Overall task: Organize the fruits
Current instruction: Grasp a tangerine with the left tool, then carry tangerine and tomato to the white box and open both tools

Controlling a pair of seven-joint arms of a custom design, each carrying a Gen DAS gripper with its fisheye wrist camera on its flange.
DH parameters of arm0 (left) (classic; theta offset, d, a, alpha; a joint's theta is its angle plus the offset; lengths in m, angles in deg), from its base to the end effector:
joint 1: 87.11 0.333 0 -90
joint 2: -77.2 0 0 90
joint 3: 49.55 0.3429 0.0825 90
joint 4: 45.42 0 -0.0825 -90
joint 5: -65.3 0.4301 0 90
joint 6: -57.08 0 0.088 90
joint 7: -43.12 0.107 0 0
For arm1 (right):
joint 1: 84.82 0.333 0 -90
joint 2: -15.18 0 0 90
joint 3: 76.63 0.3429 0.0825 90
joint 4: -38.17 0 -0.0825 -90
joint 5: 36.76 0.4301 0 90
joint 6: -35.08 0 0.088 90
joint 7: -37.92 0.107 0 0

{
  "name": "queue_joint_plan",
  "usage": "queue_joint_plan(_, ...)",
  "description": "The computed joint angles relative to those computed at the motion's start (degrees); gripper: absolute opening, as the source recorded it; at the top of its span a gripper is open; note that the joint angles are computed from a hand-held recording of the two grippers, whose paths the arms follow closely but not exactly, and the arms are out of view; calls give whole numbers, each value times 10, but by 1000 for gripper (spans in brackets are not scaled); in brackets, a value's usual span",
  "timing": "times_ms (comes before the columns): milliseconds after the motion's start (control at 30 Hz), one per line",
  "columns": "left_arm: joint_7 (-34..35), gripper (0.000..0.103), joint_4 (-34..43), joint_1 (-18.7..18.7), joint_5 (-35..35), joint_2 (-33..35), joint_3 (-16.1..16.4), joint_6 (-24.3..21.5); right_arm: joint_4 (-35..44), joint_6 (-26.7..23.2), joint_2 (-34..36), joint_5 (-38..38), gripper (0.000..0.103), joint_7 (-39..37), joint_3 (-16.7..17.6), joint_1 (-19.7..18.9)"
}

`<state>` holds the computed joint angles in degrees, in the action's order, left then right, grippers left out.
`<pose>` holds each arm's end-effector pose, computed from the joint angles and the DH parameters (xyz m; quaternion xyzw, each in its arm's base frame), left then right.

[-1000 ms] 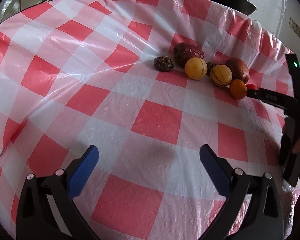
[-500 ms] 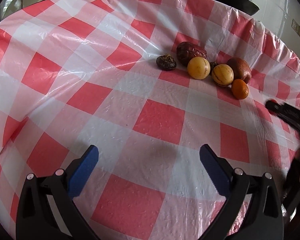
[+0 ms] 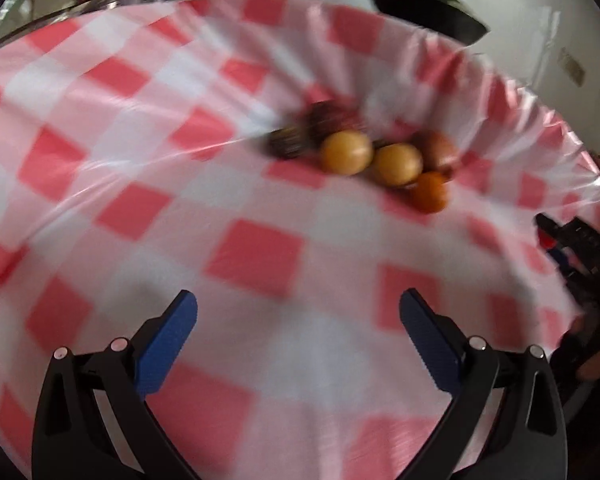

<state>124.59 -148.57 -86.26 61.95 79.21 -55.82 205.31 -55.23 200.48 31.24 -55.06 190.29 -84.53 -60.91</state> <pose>0.6657 -0.0609 0.6220 -0.6875 0.6261 -0.3046 0.2062 0.7057 0.2356 0.5854 -0.4418 0.7590 -0.1692 0.4473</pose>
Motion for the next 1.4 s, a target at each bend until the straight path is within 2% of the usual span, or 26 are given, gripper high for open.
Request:
queue_joint_plan(67,-2,101,45,-8,4,32,-9,-25,-6,13,-3,-45,35,56,-32,22)
queue_joint_plan(133,-18,101,92,-20,30,68,-15,-45,-15,18,-11,-77,35,93,-46,30)
queue_joint_plan(233,-45,99,176,-43,92,133,-18,-72,-17,21,-13,-106,35,123,-47,28)
queue_joint_plan(333,-55,87,259,-52,99,191,-25,-110,-15,20,-13,-116,35,132,-40,19)
queue_joint_plan(433,-92,84,338,-75,133,245,-14,-147,-14,22,-12,-114,35,126,-29,10)
queue_joint_plan(500,-108,77,387,-86,151,278,-9,-174,-13,23,-11,-109,35,120,-25,6)
queue_joint_plan(533,-110,69,414,-92,158,296,-8,-192,-13,23,-11,-109,35,119,-25,6)
queue_joint_plan(567,-113,57,421,-100,176,301,-1,-193,-12,24,-10,-107,35,117,-24,6)
queue_joint_plan(633,-86,40,402,-90,164,289,-17,-176,-12,26,-9,-98,35,108,-21,3)
queue_joint_plan(700,-99,40,349,-87,165,254,-14,-148,-12,27,-9,-94,35,104,-21,4)
queue_joint_plan(833,-91,39,192,-56,142,142,-21,-81,-11,26,-8,-84,35,93,-20,4)
queue_joint_plan(933,-84,39,90,-31,109,67,-19,-47,-9,22,-7,-76,35,85,-19,4)
queue_joint_plan(1033,-89,39,23,-15,87,19,-8,-29,-9,22,-7,-72,35,80,-19,5)
queue_joint_plan(1133,-77,40,-10,-3,32,1,-2,-11,-9,22,-6,-70,35,78,-20,5)
queue_joint_plan(1200,-91,40,-17,-2,43,-3,1,-7,-9,23,-6,-68,35,77,-21,6)
queue_joint_plan(1400,-75,40,-17,-2,13,-2,0,-5,-12,27,-8,-70,35,82,-25,9)
